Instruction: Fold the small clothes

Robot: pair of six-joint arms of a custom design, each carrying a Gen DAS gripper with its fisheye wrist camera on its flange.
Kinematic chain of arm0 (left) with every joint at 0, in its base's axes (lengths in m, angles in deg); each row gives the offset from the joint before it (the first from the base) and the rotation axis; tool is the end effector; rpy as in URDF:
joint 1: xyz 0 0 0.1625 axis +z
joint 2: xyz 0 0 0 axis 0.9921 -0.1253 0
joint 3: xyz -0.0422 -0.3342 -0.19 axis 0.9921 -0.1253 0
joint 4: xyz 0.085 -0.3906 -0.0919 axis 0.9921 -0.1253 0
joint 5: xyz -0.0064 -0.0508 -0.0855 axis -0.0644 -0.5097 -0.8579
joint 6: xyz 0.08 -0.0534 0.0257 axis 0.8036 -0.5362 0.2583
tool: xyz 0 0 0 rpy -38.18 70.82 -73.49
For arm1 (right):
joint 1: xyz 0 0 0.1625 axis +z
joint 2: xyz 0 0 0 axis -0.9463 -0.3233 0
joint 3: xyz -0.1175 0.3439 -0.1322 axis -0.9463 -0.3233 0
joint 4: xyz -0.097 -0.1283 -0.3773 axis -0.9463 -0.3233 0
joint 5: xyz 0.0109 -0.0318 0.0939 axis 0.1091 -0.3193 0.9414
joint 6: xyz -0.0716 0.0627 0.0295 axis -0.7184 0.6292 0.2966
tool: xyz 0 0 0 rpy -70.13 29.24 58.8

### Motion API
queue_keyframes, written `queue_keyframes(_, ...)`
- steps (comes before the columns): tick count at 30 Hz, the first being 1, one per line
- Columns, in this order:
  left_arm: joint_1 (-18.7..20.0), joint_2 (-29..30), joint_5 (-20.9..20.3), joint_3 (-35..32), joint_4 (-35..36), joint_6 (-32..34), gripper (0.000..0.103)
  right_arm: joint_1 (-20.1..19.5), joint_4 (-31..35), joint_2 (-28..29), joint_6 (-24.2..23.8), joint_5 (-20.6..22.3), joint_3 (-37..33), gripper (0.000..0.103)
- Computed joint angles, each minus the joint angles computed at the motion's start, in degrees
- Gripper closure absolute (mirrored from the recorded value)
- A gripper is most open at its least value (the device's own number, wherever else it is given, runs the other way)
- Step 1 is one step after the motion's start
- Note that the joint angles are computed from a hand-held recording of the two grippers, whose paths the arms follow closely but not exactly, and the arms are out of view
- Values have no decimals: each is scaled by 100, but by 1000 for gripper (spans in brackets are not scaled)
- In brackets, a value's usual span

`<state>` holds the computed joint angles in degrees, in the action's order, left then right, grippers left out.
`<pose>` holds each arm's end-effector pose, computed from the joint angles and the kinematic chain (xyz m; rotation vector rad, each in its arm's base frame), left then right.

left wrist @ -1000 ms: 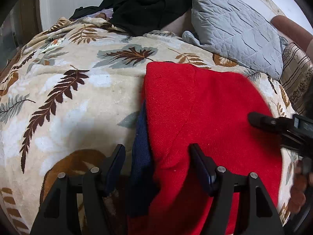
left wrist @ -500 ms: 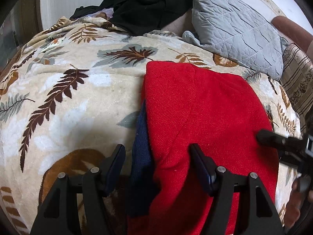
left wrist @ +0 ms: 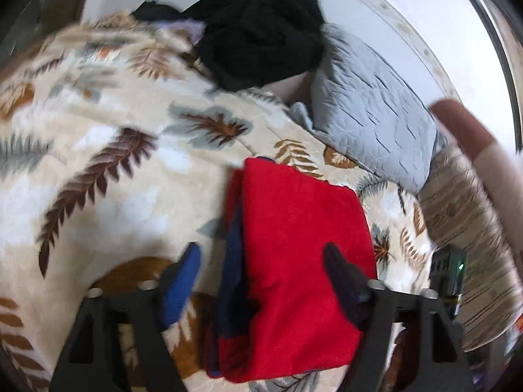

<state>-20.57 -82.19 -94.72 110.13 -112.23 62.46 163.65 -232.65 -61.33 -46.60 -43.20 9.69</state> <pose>-0.1481 -0.6593 0.1738 0.2338 2.7609 -0.7953 0.1370 -0.6615 0.0890 0.0992 -2.7530 0.8299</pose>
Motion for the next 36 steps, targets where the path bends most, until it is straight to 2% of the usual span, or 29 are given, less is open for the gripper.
queue_keyframes(1, 155, 80, -229, -100, 395, -234, 22, -28, -12, -10, 38, 86, 23, 49)
queue_keyframes(2, 275, 165, -428, -269, 987, -424, 31, -55, -22, -7, 57, 166, 33, 48)
queue_keyframes(3, 423, 279, -708, -362, 1338, -527, 66, -63, -58, -10, 61, 198, 59, 47)
queue_keyframes(4, 511, 290, -954, -399, 1450, -620, 66, -73, -77, -3, 55, 234, 65, 47)
queue_keyframes(6, 473, 236, -962, -373, 1395, -652, 75, -53, -15, 13, -31, 179, 34, 49)
queue_keyframes(7, 388, 218, -787, -343, 1396, -619, 76, 6, -30, 34, -149, 48, 11, 54)
queue_keyframes(9, 272, 231, -491, -281, 1403, -426, 76, 135, -2, 92, -315, -249, -75, 56)
queue_keyframes(11, 325, 244, -597, -312, 1418, -514, 73, 140, 56, 103, -330, -269, -111, 56)
queue_keyframes(12, 341, 249, -649, -378, 1508, -602, 69, 109, 79, 81, -309, -195, -93, 56)
queue_keyframes(14, 200, 227, -401, -460, 1688, -553, 66, 25, 156, -5, -251, 35, -34, 54)
queue_keyframes(16, 55, 253, -135, -568, 1524, -259, 56, -67, 223, -130, -100, 332, 58, 48)
queue_keyframes(18, -6, 394, -27, -720, 1172, 19, 35, -152, 242, -233, 39, 596, 119, 47)
queue_keyframes(19, -3, 558, -22, -950, 1180, 122, 34, -209, 176, -274, 125, 764, 145, 46)
queue_keyframes(22, 119, 1100, -97, -1710, 1660, 287, 34, -359, 175, -277, 422, 1100, 55, 45)
queue_keyframes(24, 281, 1368, -142, -2086, 2239, 32, 56, -439, 192, -184, 639, 1238, -100, 41)
queue_keyframes(25, 402, 1380, -471, -2103, 2168, -60, 56, -471, 305, -116, 697, 1295, -219, 40)
queue_keyframes(26, 432, 1314, -560, -1987, 1993, -48, 61, -502, 593, -15, 689, 1327, -418, 40)
queue_keyframes(28, 342, 1239, -368, -1792, 1769, 109, 66, -389, 695, 98, 518, 1012, -580, 55)
queue_keyframes(30, 214, 1241, -5, -1643, 1566, 310, 66, -98, 494, 162, 73, 389, -615, 58)
queue_keyframes(32, 156, 1260, 146, -1614, 1483, 403, 66, 83, 408, 296, -111, -75, -727, 58)
queue_keyframes(33, 120, 1277, 237, -1596, 1429, 484, 66, 75, 534, 332, -72, -169, -788, 58)
queue_keyframes(35, 52, 1266, 436, -1475, 1232, 691, 65, -18, 516, 257, 118, 24, -693, 53)
queue_keyframes(36, 36, 1283, 515, -1482, 1185, 764, 65, -37, 453, 233, 177, 58, -653, 47)
